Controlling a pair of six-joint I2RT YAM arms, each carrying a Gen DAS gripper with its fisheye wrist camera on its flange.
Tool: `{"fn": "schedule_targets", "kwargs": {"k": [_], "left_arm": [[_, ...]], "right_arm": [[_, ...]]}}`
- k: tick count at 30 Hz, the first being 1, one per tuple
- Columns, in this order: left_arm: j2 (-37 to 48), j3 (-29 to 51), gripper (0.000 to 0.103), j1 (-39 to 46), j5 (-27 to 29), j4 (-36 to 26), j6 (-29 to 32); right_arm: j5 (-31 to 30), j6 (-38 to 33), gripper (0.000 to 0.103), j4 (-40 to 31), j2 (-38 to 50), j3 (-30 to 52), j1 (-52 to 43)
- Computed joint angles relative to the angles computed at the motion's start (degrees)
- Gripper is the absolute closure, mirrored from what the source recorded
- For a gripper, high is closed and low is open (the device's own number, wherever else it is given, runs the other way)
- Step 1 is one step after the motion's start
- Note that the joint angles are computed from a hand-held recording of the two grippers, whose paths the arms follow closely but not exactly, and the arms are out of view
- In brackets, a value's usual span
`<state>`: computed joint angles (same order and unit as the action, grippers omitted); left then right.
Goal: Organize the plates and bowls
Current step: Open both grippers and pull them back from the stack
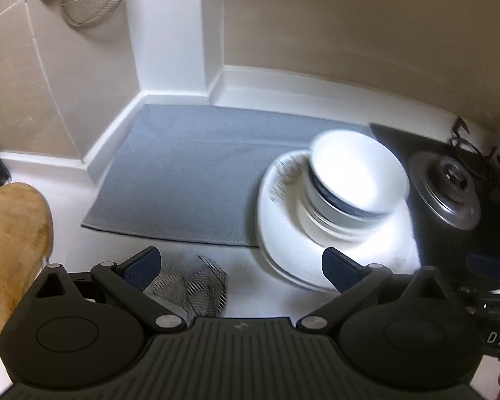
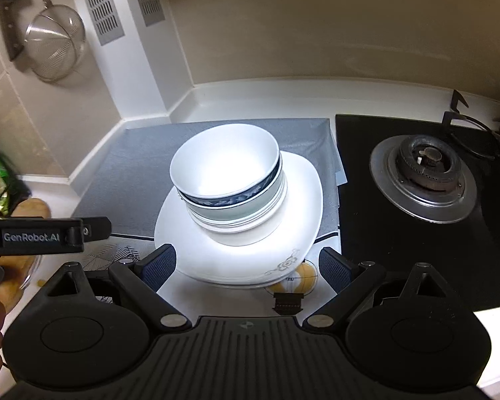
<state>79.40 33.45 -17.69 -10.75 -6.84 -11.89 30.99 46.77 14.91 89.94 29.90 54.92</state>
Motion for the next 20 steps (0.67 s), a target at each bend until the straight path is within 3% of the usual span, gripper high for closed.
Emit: {"fn": "schedule_targets", "kwargs": {"k": [6,13,20], "left_arm": [[-0.07,1.26,0.000,-10.58,-8.34,-5.38,-6.41],[2.75,2.67,0.000,-15.76,-9.27,-7.73,-11.19],[4.21,4.82,0.000,-15.39,-9.91,-10.62,-13.47]], "right_arm": [[-0.23,-2.00,0.009,2.89,-6.40,-7.44,0.28],[0.68,-2.34,0.009,2.14,-10.93,-11.27,0.02],[0.08,-2.95,0.009,2.45,-11.58,-12.12,-0.49]]}}
